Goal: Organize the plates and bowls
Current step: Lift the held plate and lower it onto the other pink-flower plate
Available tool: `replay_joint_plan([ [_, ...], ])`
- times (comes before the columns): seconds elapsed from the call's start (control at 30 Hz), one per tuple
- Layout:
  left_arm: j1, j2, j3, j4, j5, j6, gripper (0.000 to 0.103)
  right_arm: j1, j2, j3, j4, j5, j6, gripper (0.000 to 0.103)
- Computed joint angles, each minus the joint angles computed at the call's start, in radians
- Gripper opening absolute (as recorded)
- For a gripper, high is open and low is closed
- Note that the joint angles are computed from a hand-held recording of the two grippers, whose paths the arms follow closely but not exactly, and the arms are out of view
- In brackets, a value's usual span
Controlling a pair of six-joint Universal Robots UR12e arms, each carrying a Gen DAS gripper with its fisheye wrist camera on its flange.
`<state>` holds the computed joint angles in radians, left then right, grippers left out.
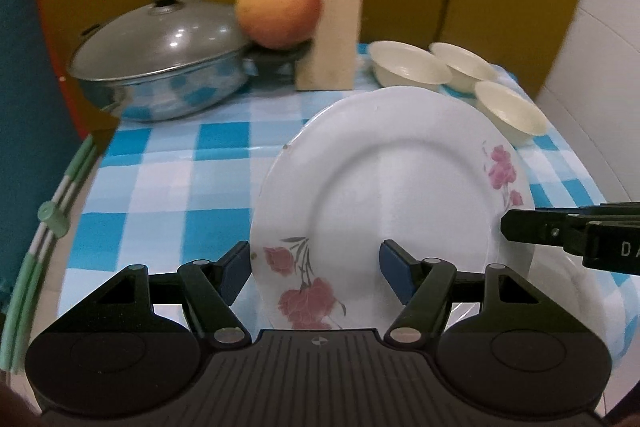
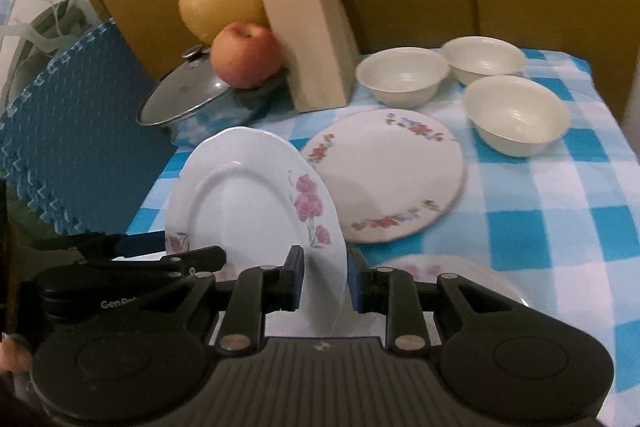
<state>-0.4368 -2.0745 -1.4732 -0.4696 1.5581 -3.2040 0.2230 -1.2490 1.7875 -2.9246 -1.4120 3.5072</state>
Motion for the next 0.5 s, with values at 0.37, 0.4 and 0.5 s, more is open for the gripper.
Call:
replay_joint_plan([
  [0.37, -0.035, -0.01, 0.008, -0.028, -0.06, 0.089, 0.076, -0.031, -0.068, 0.096, 0.006, -0.031, 0.075, 0.02],
  [0.4, -0.039, -0.011, 0.008, -0.029, -0.062, 0.1, 0.076, -0.034, -0.072, 0.103, 0.009, -0.035, 0.085, 0.02],
  [0.5, -0.048, -0.016, 0.013, -0.042, -0.074, 0.124, 0.076, -0.043, -0.084, 0.122, 0.015, -0.04, 0.102, 0.02],
])
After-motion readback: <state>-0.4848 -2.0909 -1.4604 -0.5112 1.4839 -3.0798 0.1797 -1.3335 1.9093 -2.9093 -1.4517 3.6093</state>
